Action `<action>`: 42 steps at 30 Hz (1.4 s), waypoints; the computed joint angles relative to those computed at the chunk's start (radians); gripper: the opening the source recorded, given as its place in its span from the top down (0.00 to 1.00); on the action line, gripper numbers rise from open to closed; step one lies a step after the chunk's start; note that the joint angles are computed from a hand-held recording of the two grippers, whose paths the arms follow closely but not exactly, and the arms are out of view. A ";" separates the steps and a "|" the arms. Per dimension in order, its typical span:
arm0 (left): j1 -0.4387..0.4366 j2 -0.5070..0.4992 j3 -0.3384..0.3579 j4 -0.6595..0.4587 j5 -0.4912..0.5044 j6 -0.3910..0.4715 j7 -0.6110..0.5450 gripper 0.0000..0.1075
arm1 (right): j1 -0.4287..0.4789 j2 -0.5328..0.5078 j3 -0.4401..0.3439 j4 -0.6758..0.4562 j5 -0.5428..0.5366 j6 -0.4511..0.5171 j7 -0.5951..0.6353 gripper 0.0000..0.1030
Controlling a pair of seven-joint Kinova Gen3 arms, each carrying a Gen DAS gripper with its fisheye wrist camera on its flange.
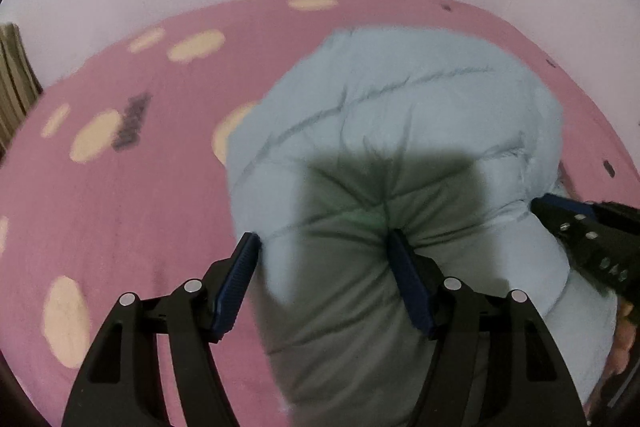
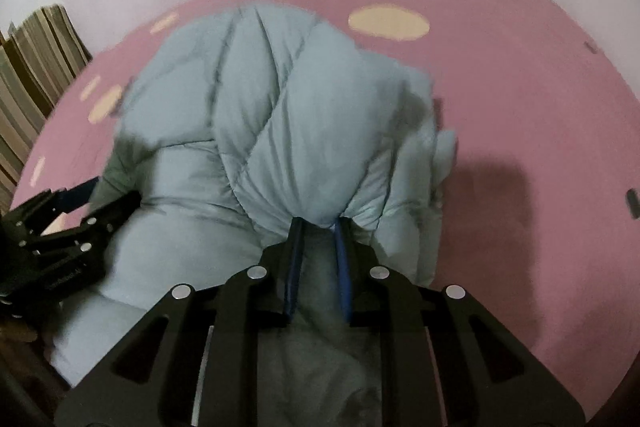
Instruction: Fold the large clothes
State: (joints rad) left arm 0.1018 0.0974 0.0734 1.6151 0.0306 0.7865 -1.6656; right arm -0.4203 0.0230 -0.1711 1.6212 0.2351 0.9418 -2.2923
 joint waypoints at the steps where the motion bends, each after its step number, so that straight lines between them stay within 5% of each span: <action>1: -0.009 -0.011 0.013 0.005 -0.017 -0.024 0.013 0.38 | -0.002 -0.014 -0.001 -0.005 0.020 -0.008 -0.012 0.84; 4: -0.020 0.006 0.011 -0.029 0.018 -0.051 -0.003 0.38 | 0.004 -0.003 0.001 -0.040 0.049 -0.028 -0.013 0.83; 10: 0.020 0.153 -0.006 -0.153 -0.037 0.058 0.048 0.38 | 0.014 0.147 0.035 -0.142 0.010 0.031 0.061 0.83; 19: 0.027 0.196 -0.007 -0.142 -0.046 0.055 0.050 0.36 | 0.013 0.177 0.077 -0.088 -0.046 -0.036 0.064 0.85; 31: 0.043 0.111 -0.015 -0.088 -0.083 0.037 0.093 0.36 | -0.091 0.124 0.059 -0.074 0.141 0.032 -0.118 0.82; 35: 0.014 0.043 -0.005 -0.053 -0.029 0.039 0.066 0.37 | -0.115 0.067 0.029 -0.044 0.206 0.057 -0.202 0.63; 42: -0.012 -0.088 -0.004 0.077 0.066 -0.007 -0.027 0.36 | -0.110 -0.044 -0.049 0.057 0.195 0.092 -0.309 0.69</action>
